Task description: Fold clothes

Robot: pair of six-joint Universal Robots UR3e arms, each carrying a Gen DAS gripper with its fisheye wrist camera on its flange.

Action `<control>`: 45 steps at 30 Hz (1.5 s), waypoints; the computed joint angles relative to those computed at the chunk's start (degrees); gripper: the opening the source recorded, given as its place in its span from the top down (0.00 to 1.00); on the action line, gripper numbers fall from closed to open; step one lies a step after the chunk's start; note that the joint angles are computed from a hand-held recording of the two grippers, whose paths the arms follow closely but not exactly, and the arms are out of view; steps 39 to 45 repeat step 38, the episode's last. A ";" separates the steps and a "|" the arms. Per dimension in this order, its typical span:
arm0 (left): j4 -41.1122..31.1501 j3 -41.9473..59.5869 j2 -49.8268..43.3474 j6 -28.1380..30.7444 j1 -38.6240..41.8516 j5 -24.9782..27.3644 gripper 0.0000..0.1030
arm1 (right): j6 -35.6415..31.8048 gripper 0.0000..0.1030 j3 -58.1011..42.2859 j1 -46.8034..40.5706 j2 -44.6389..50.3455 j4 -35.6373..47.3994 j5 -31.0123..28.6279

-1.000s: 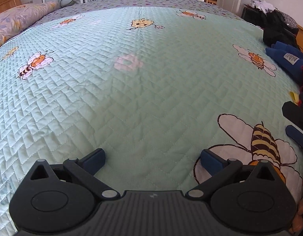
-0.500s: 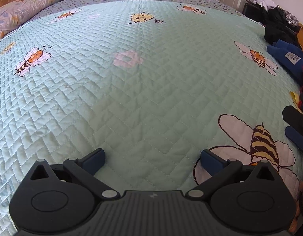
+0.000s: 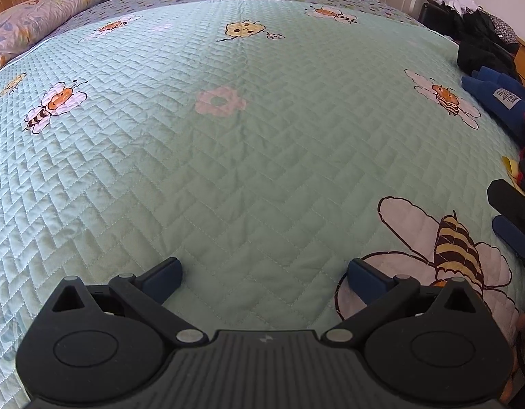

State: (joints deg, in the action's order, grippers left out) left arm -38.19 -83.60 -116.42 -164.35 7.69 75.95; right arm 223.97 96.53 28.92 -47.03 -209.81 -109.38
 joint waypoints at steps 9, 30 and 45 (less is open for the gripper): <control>-0.48 0.06 0.13 0.39 0.24 -0.38 0.00 | -0.88 0.00 2.15 -2.00 -0.80 -1.71 2.25; -0.50 -0.01 0.12 0.49 0.21 -0.50 0.00 | -0.95 0.00 2.39 -2.94 -0.21 -3.09 3.32; 1.56 -1.57 0.53 0.56 0.08 -0.21 0.00 | -0.94 0.00 2.70 -3.13 -0.11 -3.74 3.60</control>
